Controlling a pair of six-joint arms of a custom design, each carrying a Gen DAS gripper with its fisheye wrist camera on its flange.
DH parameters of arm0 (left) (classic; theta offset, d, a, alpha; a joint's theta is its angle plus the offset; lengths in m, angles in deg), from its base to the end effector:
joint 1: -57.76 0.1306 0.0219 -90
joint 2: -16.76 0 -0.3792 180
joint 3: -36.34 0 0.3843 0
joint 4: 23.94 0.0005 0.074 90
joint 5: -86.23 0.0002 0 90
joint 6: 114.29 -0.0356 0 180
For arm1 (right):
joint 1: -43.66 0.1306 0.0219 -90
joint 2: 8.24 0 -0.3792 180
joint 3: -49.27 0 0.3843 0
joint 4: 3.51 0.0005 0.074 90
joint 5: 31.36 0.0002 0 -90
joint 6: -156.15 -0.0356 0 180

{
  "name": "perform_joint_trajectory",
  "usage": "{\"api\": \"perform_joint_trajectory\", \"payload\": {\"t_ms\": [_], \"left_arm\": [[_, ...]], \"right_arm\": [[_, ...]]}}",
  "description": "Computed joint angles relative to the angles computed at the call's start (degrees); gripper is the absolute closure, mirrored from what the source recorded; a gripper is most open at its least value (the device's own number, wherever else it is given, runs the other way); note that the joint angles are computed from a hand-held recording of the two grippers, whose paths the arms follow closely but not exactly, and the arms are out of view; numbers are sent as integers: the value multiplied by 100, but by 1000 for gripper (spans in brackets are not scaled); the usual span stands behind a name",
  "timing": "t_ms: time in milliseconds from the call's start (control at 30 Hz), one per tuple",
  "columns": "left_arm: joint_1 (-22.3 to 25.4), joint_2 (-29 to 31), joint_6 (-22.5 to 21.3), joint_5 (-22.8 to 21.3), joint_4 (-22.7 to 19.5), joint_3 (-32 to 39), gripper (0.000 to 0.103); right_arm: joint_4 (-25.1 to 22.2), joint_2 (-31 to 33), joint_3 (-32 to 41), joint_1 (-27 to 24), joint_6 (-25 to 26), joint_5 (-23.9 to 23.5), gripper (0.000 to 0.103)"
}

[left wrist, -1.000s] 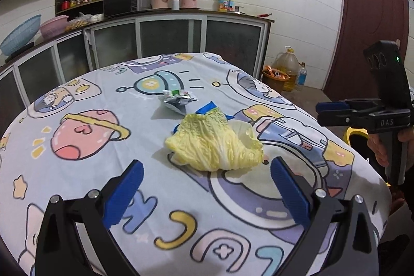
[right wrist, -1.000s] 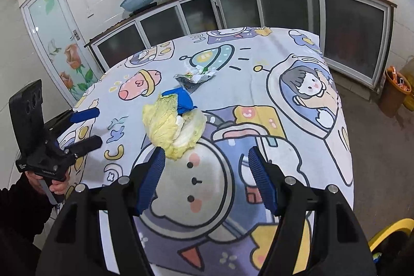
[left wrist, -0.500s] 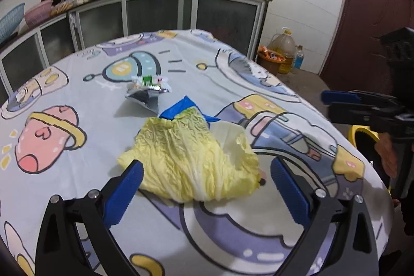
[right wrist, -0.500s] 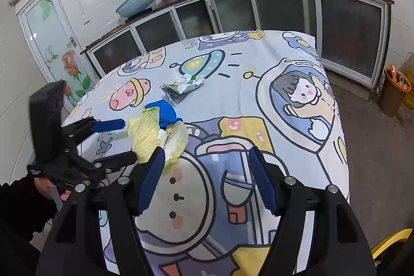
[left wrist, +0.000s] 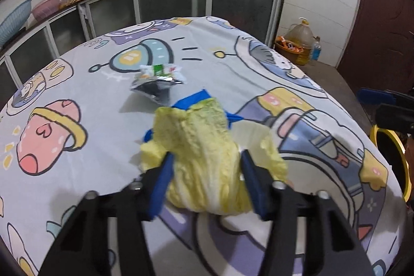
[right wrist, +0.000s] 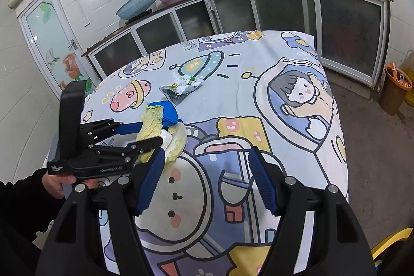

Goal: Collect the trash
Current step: 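Grasp the yellow cabbage leaves with the left tool while the right tool grasps the blue glove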

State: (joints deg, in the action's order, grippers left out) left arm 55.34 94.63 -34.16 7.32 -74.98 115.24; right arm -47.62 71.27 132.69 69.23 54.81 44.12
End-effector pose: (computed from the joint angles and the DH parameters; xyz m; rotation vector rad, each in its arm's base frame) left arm 0.3956 -0.0241 0.4247 0.3452 2.4049 -0.1778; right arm 0.3743 0.1884 0.4595 -0.4234 2.2848 0.6212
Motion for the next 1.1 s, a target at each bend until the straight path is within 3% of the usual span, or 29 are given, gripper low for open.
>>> {"api": "perform_joint_trajectory", "payload": {"t_ms": [200,367,433,467,500,533,733,800,933,1100], "left_arm": [[-28,-134,-106,-132,42,-68,65],[513,-326,-58,797,-451,63,69],[671,-451,-118,972,-582,45,70],[775,-510,-142,1077,-682,36,74],[854,-544,-168,1168,-768,31,85],[946,-584,-223,1266,-891,22,85],[1248,-1027,-552,1361,-1158,-249,85],[1275,-1059,-683,1347,-1194,-296,91],[1237,-952,-595,1376,-1183,-296,94],[1334,-931,-593,1627,-1272,-244,96]], "right_arm": [[-82,17,105,102,-2,86,39],[-201,1,223,209,95,225,39],[-232,13,266,230,87,216,39],[-241,18,277,240,79,210,39],[-252,31,291,265,64,217,39],[-265,46,305,283,62,217,39],[-366,162,422,510,138,241,39],[-409,227,499,585,156,262,39],[-446,357,647,711,165,250,39],[-822,848,1130,873,276,159,39]]}}
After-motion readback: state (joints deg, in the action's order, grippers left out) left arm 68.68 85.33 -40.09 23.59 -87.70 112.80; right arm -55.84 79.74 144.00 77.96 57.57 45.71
